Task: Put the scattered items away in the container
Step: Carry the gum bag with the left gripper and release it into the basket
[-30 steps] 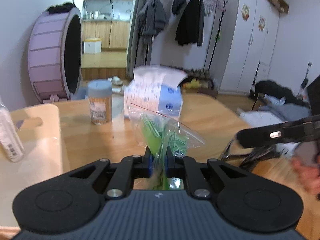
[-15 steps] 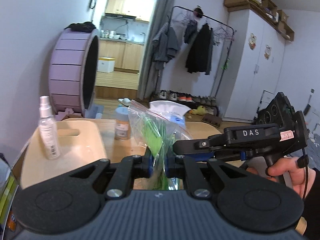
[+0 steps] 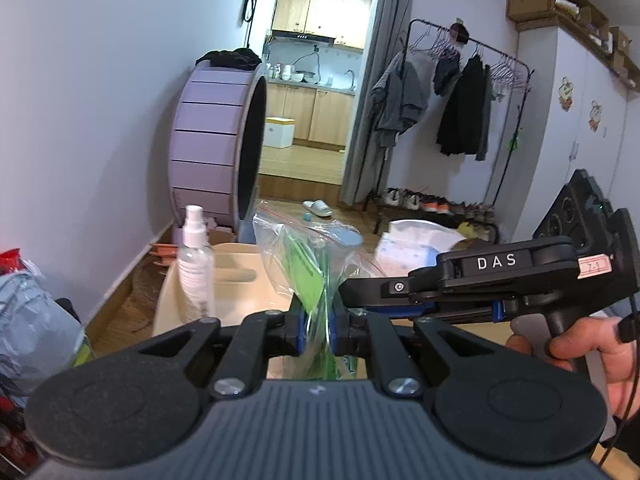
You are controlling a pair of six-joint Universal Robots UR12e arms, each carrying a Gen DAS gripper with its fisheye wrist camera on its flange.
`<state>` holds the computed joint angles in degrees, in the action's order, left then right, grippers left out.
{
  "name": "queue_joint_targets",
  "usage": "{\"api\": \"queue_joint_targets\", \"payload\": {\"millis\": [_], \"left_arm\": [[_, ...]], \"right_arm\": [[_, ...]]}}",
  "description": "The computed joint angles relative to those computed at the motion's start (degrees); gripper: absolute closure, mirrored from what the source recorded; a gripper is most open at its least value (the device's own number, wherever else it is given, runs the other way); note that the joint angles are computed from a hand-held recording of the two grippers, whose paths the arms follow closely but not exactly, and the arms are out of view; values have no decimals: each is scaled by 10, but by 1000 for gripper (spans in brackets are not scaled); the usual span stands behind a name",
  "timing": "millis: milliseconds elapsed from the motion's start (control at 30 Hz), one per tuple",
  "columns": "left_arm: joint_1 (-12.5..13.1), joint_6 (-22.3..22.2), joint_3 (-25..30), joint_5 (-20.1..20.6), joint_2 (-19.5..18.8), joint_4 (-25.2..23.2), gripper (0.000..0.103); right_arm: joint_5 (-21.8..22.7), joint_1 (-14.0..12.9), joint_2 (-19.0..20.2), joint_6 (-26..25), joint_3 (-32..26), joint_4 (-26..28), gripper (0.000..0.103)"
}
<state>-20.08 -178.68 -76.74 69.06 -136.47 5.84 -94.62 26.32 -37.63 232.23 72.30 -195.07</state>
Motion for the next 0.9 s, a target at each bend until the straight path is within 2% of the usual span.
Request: {"api": "queue_joint_targets", "payload": {"millis": [67, 133, 200, 233, 367, 667, 800, 900], "left_arm": [[1, 2, 16, 6, -5, -28, 92], [1, 7, 28, 15, -12, -45, 92], [2, 8, 38, 17, -17, -61, 92], [3, 7, 44, 16, -20, -68, 92], [4, 13, 61, 15, -31, -97, 92], [5, 18, 84, 21, -46, -137, 92], [3, 25, 93, 31, -50, -167, 92], [0, 29, 106, 42, -52, -209, 90]], "right_arm": [[-11, 0, 4, -3, -15, 24, 72], [-22, 1, 7, -4, -24, 43, 62], [-42, 3, 8, -8, -28, 59, 46], [-53, 5, 9, -13, -31, 65, 44], [-74, 7, 10, -29, -34, 74, 44], [-71, 6, 8, -29, -26, 71, 42], [-73, 7, 7, -27, -24, 73, 42], [-73, 7, 6, -25, -21, 72, 41]]}}
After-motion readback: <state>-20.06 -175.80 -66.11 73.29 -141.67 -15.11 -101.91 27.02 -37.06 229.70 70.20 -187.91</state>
